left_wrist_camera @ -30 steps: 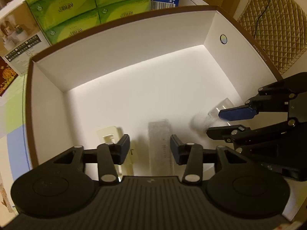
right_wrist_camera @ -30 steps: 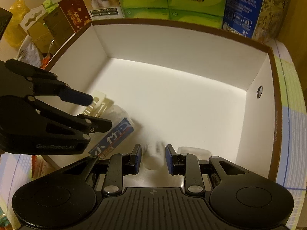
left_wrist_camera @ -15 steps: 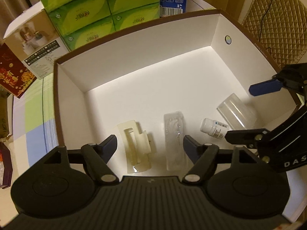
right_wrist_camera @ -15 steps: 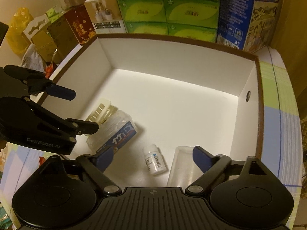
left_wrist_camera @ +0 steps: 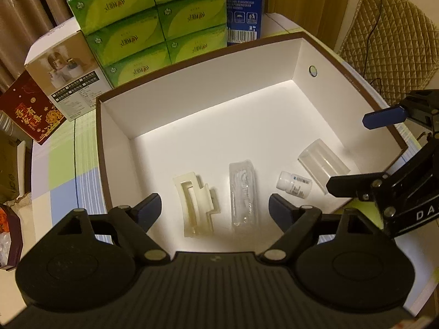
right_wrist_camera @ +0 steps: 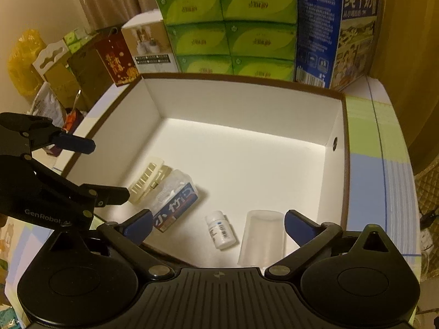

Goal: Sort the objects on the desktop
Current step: 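Withdraw both open tools from the box, then move both tools back toward the items lying in front of the box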

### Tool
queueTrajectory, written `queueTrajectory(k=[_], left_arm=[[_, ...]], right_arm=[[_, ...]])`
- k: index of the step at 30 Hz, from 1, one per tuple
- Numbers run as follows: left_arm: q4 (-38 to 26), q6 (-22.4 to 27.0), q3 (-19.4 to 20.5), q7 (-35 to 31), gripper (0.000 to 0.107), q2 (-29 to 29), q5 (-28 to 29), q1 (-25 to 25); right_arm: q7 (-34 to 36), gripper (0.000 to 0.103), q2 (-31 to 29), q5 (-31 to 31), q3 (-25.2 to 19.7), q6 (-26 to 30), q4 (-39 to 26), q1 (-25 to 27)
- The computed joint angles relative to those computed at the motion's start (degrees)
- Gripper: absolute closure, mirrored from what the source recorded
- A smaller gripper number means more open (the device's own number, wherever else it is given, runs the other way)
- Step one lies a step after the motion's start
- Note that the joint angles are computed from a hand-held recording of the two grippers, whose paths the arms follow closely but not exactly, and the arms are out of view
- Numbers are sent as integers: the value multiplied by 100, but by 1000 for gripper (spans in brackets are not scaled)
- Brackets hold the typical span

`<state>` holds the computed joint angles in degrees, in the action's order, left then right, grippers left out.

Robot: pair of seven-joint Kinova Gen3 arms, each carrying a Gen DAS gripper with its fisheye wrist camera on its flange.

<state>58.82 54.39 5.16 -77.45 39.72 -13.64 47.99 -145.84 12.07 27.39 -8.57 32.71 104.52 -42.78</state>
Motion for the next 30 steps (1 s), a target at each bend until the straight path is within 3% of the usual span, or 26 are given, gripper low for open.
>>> queueTrajectory(k=[10, 30], left_arm=[[810, -493, -40, 431, 25, -531, -197, 133], [2173, -1107, 155, 1563, 22, -1589, -852, 371]], right_arm=[[-874, 2, -380, 646, -140, 132, 225, -252], [-2498, 2, -1098, 1872, -1137, 709, 727, -469]])
